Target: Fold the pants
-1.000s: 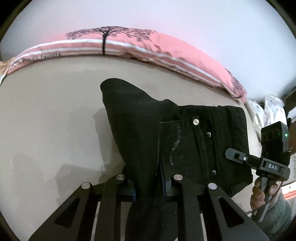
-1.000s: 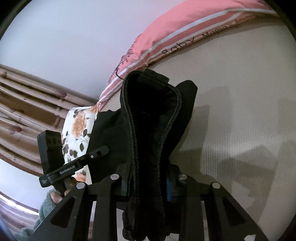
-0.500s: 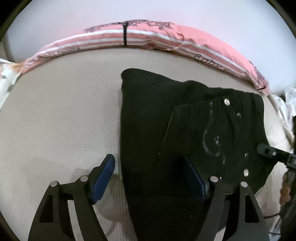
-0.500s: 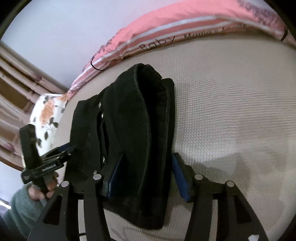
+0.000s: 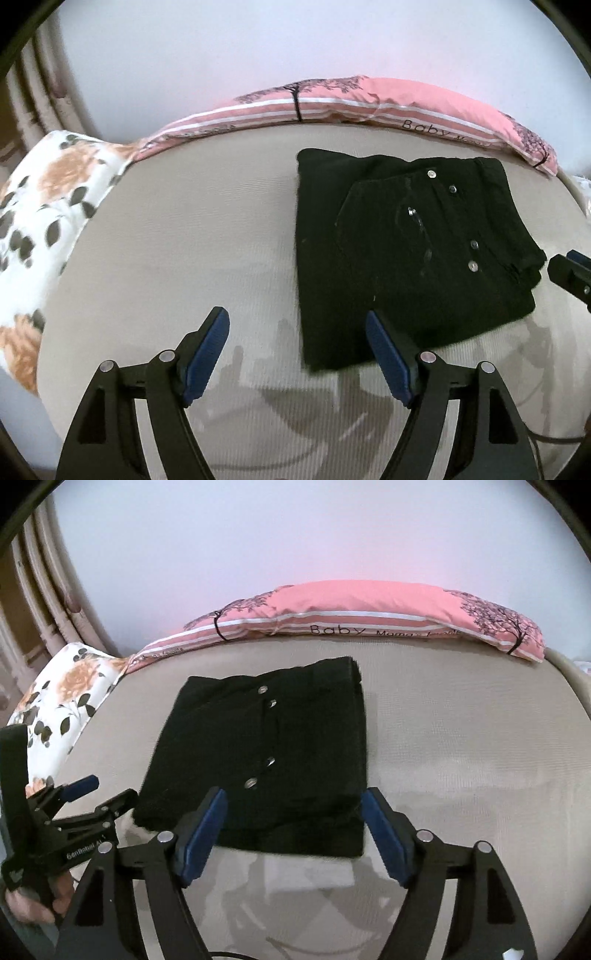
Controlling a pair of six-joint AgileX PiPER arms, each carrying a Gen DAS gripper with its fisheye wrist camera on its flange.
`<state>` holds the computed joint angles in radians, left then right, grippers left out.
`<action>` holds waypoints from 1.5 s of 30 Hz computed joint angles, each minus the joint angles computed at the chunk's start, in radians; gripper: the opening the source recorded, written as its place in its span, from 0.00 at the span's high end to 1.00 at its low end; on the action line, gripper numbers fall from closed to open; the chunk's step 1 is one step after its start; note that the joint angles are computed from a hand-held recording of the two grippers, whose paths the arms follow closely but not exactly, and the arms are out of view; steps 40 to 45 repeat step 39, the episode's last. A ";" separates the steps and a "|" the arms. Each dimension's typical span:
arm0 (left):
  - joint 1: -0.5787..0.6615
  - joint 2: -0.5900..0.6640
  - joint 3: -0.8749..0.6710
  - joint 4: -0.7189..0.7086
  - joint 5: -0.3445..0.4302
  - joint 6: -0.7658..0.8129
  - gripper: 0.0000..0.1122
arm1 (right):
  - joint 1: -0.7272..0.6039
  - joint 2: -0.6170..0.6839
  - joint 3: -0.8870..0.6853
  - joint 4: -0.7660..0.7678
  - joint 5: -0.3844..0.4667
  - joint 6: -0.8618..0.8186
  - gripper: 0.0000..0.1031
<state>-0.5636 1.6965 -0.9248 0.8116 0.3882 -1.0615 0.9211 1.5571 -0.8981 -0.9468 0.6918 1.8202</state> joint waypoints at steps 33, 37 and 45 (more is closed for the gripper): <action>-0.125 -0.210 0.253 0.181 0.089 -0.292 0.31 | 0.233 0.108 -0.107 0.088 0.157 0.089 0.17; -0.116 -0.216 0.255 0.154 0.069 -0.262 0.31 | 0.227 0.104 -0.101 0.092 0.144 0.090 0.17; -0.112 -0.219 0.258 0.136 0.056 -0.245 0.31 | 0.227 0.105 -0.102 0.092 0.145 0.088 0.17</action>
